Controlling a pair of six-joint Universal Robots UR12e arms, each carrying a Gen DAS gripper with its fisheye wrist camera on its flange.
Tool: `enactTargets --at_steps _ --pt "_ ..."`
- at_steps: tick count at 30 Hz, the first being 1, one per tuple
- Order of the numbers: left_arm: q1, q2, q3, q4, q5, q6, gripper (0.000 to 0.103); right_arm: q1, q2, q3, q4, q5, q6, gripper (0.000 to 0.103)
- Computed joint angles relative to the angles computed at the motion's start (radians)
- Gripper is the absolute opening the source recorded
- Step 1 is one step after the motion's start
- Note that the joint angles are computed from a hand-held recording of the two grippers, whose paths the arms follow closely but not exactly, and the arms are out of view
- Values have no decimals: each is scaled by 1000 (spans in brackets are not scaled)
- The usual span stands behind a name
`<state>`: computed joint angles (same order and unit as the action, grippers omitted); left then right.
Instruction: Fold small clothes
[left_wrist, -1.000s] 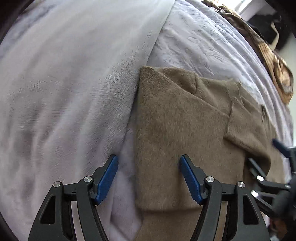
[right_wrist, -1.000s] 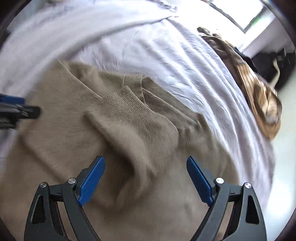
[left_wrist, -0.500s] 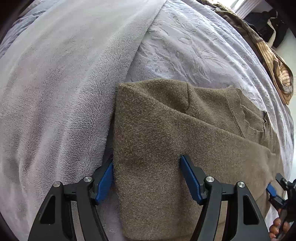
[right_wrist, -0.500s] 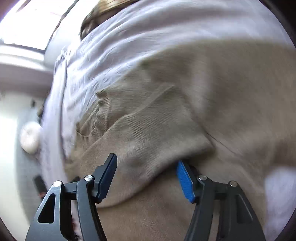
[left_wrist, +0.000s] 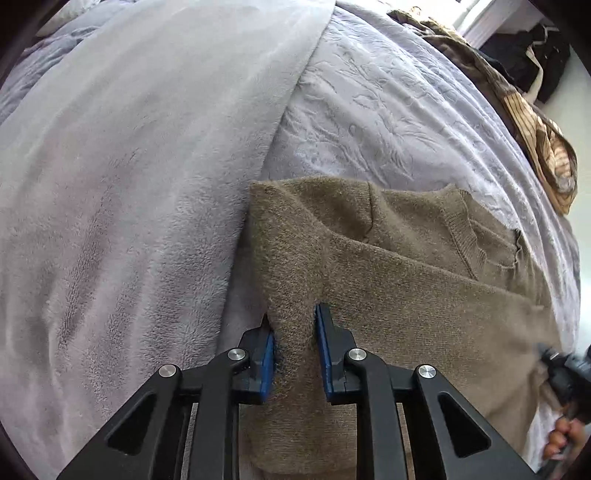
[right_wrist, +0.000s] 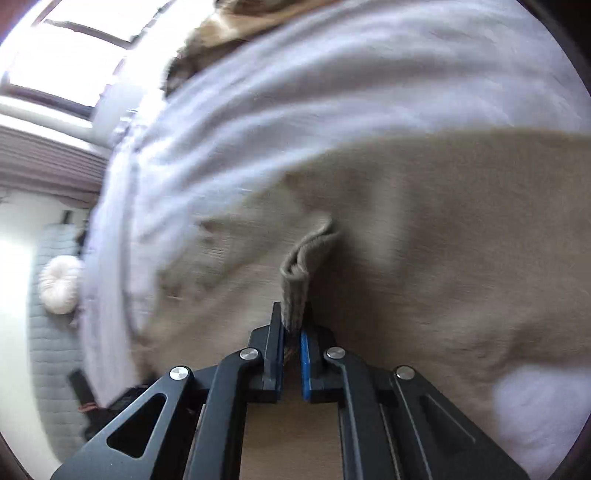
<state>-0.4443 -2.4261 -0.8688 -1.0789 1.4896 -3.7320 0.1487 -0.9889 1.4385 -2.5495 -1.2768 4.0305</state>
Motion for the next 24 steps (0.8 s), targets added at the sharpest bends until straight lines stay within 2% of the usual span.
enactTargets --at_steps 1,2,3,5,6,7,9,12,15,16,18,20,22,23,24 --pt "2 8 -7 0 5 -4 22 -3 -4 12 42 -11 18 8" --pt "1 16 -10 -9 28 -2 22 -7 -7 26 43 -4 40 9" --pt "0 9 11 -31 49 8 22 -15 -13 51 1 23 77 12" --pt "-9 21 14 -70 116 40 22 -16 -28 72 -28 26 123 22" --pt "-11 32 4 -77 139 54 22 -15 -35 75 -20 31 115 33" --pt "-12 46 -13 -81 157 68 22 -13 -40 77 -30 55 105 44" --pt "-14 66 -41 -85 175 79 22 -6 -35 80 -91 150 105 50" --pt "-9 110 -108 -83 175 71 23 37 21 24 -156 333 113 50" --pt "-7 158 -182 -74 208 28 89 89 102 -67 -162 466 116 50" --pt "-10 170 -203 -58 233 18 89 108 134 -107 -159 496 131 50" --pt "-6 197 -244 -51 228 24 89 138 199 -185 -182 536 180 50" --pt "-1 224 -284 -49 224 4 89 167 253 -258 -199 526 230 50" --pt "4 245 -315 -47 221 0 89 183 278 -303 -191 501 252 48" --pt "5 251 -324 -47 220 1 89 190 294 -335 -178 485 257 43" --pt "6 257 -331 -54 223 1 89 195 301 -348 -187 477 264 23"
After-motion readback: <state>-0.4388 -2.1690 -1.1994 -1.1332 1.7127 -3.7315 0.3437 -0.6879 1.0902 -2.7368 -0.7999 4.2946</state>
